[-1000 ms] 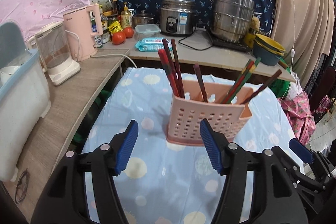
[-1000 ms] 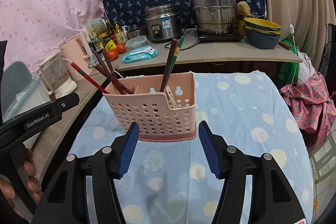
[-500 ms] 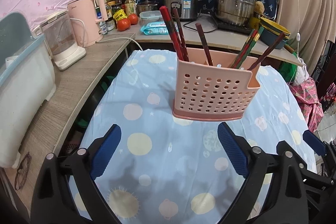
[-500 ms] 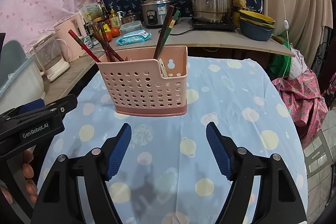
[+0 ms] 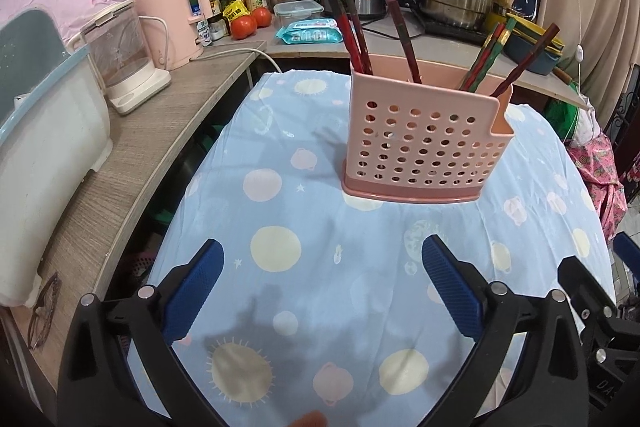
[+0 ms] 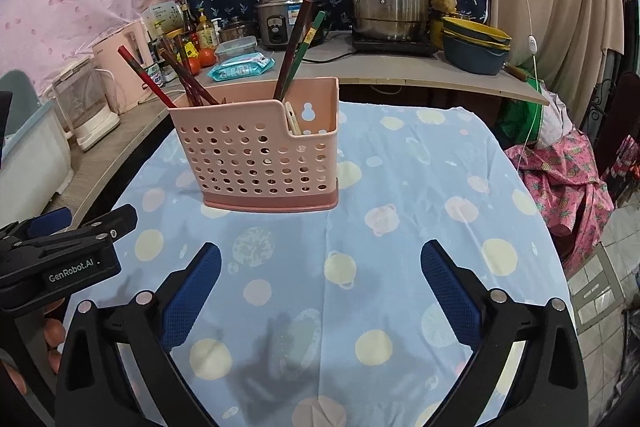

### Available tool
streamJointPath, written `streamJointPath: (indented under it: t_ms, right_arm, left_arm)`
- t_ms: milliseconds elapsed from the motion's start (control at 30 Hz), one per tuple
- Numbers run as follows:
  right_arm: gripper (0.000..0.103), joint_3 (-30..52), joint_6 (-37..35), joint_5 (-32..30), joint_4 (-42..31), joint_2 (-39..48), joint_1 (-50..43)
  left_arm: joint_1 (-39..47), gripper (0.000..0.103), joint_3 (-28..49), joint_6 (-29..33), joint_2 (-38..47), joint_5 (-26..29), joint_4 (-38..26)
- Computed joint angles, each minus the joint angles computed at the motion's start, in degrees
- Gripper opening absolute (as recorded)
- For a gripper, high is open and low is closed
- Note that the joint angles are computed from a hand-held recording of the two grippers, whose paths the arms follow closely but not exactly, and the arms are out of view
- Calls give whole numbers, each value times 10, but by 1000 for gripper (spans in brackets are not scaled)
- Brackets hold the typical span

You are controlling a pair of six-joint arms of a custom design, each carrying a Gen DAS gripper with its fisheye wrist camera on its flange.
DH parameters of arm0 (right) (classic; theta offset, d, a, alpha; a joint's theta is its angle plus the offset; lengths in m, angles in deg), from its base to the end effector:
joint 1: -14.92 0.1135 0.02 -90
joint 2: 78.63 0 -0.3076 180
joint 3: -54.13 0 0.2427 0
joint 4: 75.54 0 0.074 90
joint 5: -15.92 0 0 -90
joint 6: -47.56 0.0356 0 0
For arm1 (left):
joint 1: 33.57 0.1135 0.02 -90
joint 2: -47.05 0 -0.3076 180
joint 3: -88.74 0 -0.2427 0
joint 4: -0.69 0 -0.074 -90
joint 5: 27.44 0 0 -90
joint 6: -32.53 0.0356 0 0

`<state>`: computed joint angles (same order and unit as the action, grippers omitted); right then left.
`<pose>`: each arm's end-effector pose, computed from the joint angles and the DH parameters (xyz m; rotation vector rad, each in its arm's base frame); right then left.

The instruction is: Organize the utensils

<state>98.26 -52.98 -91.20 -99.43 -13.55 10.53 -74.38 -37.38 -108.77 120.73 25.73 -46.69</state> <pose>0.1939 -0.0044 0.2295 -0.2690 2.3048 0.2205 0.1666 -0.1156 0.2320 -0.3808 2.3805 0.2062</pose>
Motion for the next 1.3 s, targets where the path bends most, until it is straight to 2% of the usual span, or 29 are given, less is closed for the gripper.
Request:
streamJointPath:
  t_ms: [133,867,1300]
  right_arm:
    - [96,-6,-2,16,8,-11,10]
    - [96,-15,-2,2,4,4,0]
    - [96,-16,-1,0,5,10,-2]
  left_arm:
    - [-8,95,-1,-8,5,-2,-5]
    - [-22,95,1,-46,22,-15,-23]
    - [-25,95,5,-46,26,-19,-25]
